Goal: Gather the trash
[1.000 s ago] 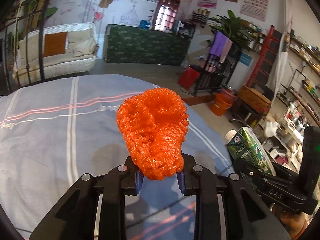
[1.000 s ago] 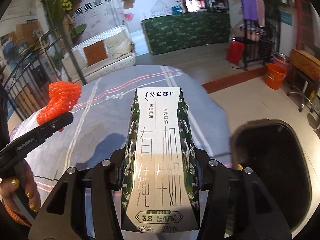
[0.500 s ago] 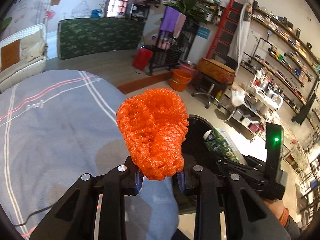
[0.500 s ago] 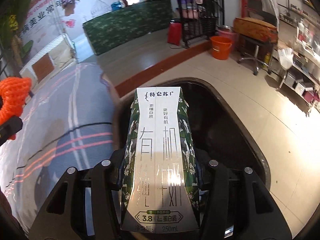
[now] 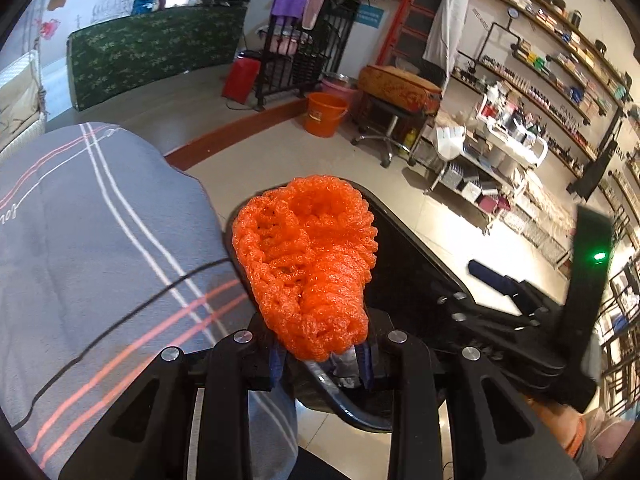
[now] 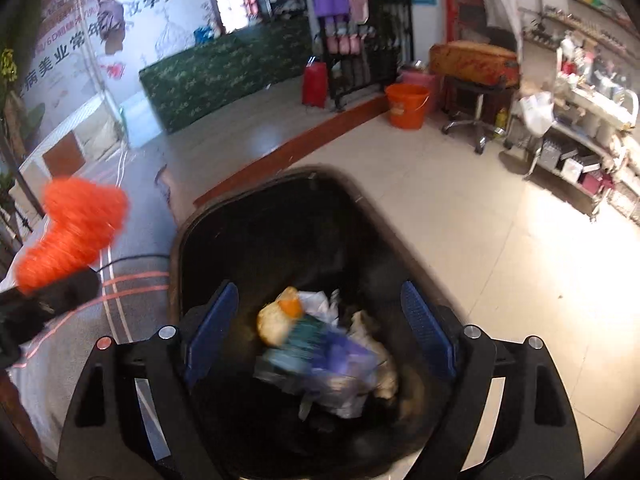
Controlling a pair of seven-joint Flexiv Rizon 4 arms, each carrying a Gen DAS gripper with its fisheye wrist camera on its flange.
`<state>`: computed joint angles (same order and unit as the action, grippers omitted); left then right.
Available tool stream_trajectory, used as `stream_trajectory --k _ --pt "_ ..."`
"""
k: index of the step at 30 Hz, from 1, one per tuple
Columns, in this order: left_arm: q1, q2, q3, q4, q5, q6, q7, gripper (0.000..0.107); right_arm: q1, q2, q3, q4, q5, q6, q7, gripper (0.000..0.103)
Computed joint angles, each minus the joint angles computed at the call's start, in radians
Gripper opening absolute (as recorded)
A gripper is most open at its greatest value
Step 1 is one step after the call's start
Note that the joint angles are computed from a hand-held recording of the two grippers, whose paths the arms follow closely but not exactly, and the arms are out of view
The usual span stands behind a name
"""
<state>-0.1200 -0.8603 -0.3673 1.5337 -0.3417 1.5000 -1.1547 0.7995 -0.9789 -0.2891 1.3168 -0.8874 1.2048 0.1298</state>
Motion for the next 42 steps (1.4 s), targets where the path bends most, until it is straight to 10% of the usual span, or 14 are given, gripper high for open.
stream_trajectory --k 8,16,27,32,39,42 --pt "-0.100 -0.047 0.108 -0.132 0.022 -0.187 0.005 0.033 0.060 0.164 -0.113 0.250 -0.222 0.000 0.290 0.092" --pt "-0.146 -0.052 0.167 -0.156 0.060 -0.201 -0.016 0.077 0.047 0.255 -0.099 0.345 -0.406 -0.067 0.463 0.095" --pt "-0.085 0.017 0.085 -0.002 0.064 0.005 0.022 0.093 -0.001 0.302 0.018 0.334 -0.506 -0.203 0.515 0.097" --pt "-0.013 0.094 0.049 0.182 0.108 0.282 -0.034 0.097 0.001 0.294 0.072 0.298 -0.580 -0.255 0.540 0.097" --pt "-0.212 0.213 0.364 0.383 0.011 0.560 -0.206 0.097 0.030 0.258 0.154 0.201 -0.660 -0.358 0.520 0.097" --pt "-0.228 0.252 0.387 0.471 -0.048 0.660 -0.247 0.097 0.029 0.244 0.190 0.168 -0.687 -0.351 0.507 0.097"
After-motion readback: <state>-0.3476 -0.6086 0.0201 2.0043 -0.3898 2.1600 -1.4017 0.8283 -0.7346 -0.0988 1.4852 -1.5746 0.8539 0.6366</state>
